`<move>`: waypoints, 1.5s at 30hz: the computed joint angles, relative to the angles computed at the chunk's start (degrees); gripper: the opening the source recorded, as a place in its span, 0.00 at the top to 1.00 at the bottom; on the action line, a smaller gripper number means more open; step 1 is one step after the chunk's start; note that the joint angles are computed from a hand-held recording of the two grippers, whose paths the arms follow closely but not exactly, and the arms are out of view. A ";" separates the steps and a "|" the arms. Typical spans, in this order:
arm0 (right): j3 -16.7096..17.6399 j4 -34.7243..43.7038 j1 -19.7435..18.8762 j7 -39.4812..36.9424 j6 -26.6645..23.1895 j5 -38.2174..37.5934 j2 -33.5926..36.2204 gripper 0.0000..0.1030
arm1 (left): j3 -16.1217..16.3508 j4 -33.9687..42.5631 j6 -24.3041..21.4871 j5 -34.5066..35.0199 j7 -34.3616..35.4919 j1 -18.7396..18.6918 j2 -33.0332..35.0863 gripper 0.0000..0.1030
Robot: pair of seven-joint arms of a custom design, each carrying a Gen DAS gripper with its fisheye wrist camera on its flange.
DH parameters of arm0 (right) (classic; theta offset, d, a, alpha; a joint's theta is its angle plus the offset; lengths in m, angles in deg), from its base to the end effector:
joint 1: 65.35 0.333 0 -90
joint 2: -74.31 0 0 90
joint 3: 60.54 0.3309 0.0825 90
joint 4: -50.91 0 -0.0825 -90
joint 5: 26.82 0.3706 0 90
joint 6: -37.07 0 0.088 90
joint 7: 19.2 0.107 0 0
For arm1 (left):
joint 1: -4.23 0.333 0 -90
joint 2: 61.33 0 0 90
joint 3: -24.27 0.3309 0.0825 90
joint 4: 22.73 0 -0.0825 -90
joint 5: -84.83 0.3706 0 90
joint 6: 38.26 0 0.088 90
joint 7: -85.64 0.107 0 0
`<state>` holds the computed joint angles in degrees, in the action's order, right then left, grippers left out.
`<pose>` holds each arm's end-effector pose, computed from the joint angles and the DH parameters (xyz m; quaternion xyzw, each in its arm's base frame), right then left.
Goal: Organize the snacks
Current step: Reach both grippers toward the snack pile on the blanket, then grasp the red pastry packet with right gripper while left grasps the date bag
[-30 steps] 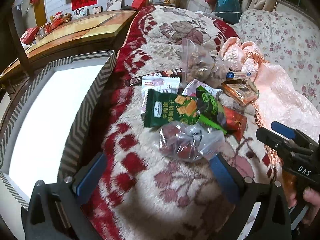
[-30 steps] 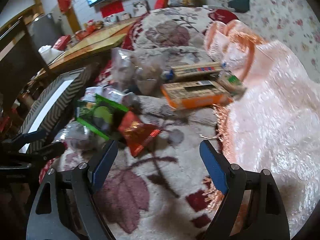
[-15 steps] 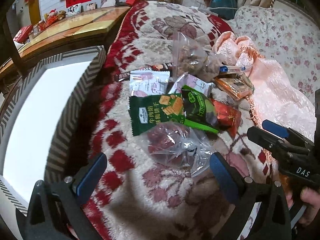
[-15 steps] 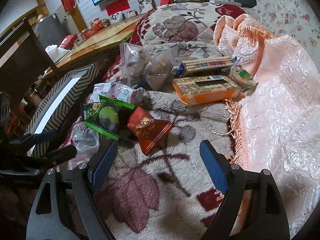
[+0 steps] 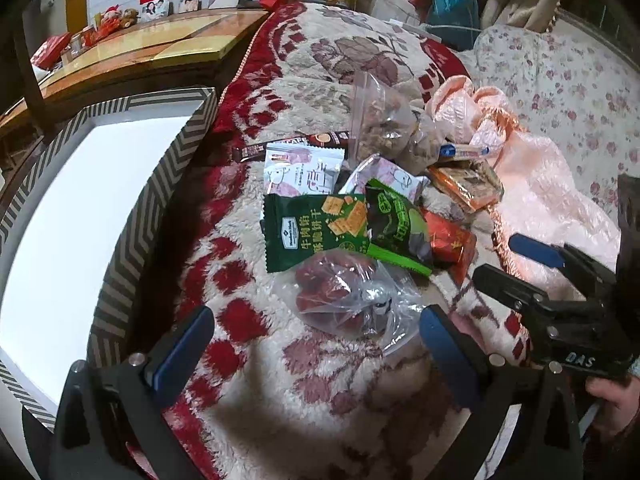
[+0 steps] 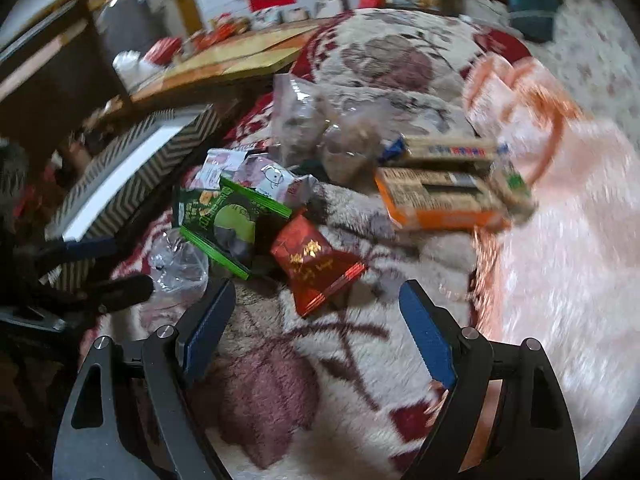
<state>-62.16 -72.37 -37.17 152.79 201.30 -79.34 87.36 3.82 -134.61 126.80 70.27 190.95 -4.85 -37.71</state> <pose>0.5012 0.3005 0.3570 -0.6262 0.7158 -0.1845 0.2481 0.5866 -0.2905 0.3587 -0.4937 0.8207 -0.2817 0.0577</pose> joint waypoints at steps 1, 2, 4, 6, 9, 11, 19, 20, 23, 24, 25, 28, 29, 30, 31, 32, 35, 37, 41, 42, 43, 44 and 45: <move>0.76 0.55 -0.78 -3.75 -0.75 1.82 0.20 0.18 | 0.09 0.22 -0.37 0.03 -0.23 -0.05 0.10 0.00; 1.28 0.84 -1.51 -7.08 -0.68 3.49 0.36 0.18 | 0.19 0.43 -0.89 0.08 -0.45 -0.12 0.23 0.00; 3.13 1.48 -3.78 -17.05 -0.64 9.95 1.13 0.18 | 0.03 0.61 -1.47 -0.12 -0.28 0.06 0.42 0.00; 4.68 2.35 -5.37 -25.73 -1.27 16.49 2.27 0.18 | 0.05 0.69 -1.63 -0.05 -0.17 -0.05 0.48 0.00; 7.67 3.08 -8.09 -37.39 -0.57 25.77 3.89 0.18 | -0.16 0.82 -1.48 -0.12 0.33 -0.10 0.53 0.00; 8.00 4.52 -7.96 -42.59 -1.73 28.00 5.05 0.20 | -0.06 1.40 -1.94 0.12 0.40 -0.37 0.91 0.00; 5.38 12.01 -4.65 -56.41 -9.20 32.60 9.51 0.45 | 2.11 5.59 -4.47 3.42 -2.23 -3.50 3.93 0.00; 5.64 13.02 -4.87 -58.31 -10.15 34.15 10.21 0.52 | 2.53 6.23 -4.85 4.15 -2.87 -4.02 4.39 0.00; 4.92 13.41 -4.11 -59.84 -10.44 36.61 10.59 0.62 | 2.85 8.21 -6.18 5.32 -4.17 -4.59 5.95 0.00; 4.18 12.99 -3.40 -59.03 -10.16 36.50 10.27 0.65 | 2.48 8.96 -6.93 5.09 -4.27 -4.31 6.56 0.00; 3.63 12.69 -2.85 -58.37 -10.15 36.34 10.00 0.67 | 2.08 9.50 -7.42 4.72 -4.24 -3.97 7.04 0.04; 2.00 9.80 -1.29 -52.81 -8.97 36.17 8.11 0.67 | 1.49 9.50 -7.17 3.89 -4.06 -3.20 7.56 0.30; 1.88 8.49 -1.11 -50.92 -8.27 36.39 7.34 0.67 | 2.02 8.66 -6.01 4.40 -4.28 -3.50 7.12 0.38; 1.93 7.23 -1.32 -49.30 -7.32 37.00 6.69 0.67 | 2.24 8.15 -5.63 4.76 -4.34 -3.53 6.78 0.40; 1.68 5.51 -1.14 -47.03 -5.90 37.07 5.80 0.67 | 1.93 7.80 -5.84 4.60 -3.97 -3.00 6.48 0.43; 1.39 4.00 -0.88 -44.84 -4.65 36.84 4.95 0.67 | 1.52 7.83 -6.21 4.19 -3.58 -2.39 6.39 0.46; 0.58 1.28 0.03 -39.03 -2.34 34.95 3.01 0.68 | 0.94 6.00 -5.53 2.96 -2.90 -1.26 4.81 0.49; 0.25 0.05 0.79 -35.91 -1.48 32.60 1.75 0.68 | 0.73 4.24 -4.32 2.51 -2.14 -0.73 3.42 0.49; 1.25 -0.53 0.88 -33.03 -1.22 29.95 0.68 0.68 | 0.51 0.26 -0.72 1.99 -0.66 0.02 0.06 0.50; 1.53 -0.74 0.89 -32.48 -0.97 29.57 0.41 0.68 | 0.24 -0.42 -0.09 1.55 -0.22 0.45 -0.55 0.50; 1.80 -0.71 1.03 -31.87 -0.80 29.13 0.33 0.68 | 0.22 -0.91 0.27 1.34 -0.01 0.63 -1.06 0.50; 2.04 -0.59 0.93 -31.72 -0.78 28.91 0.33 0.68 | 0.66 -1.25 0.55 1.52 -0.32 0.39 -1.53 0.50; 2.13 -0.32 1.08 -31.28 -0.86 28.42 0.38 0.68 | 1.08 -1.66 1.08 1.68 -0.71 0.17 -1.95 0.50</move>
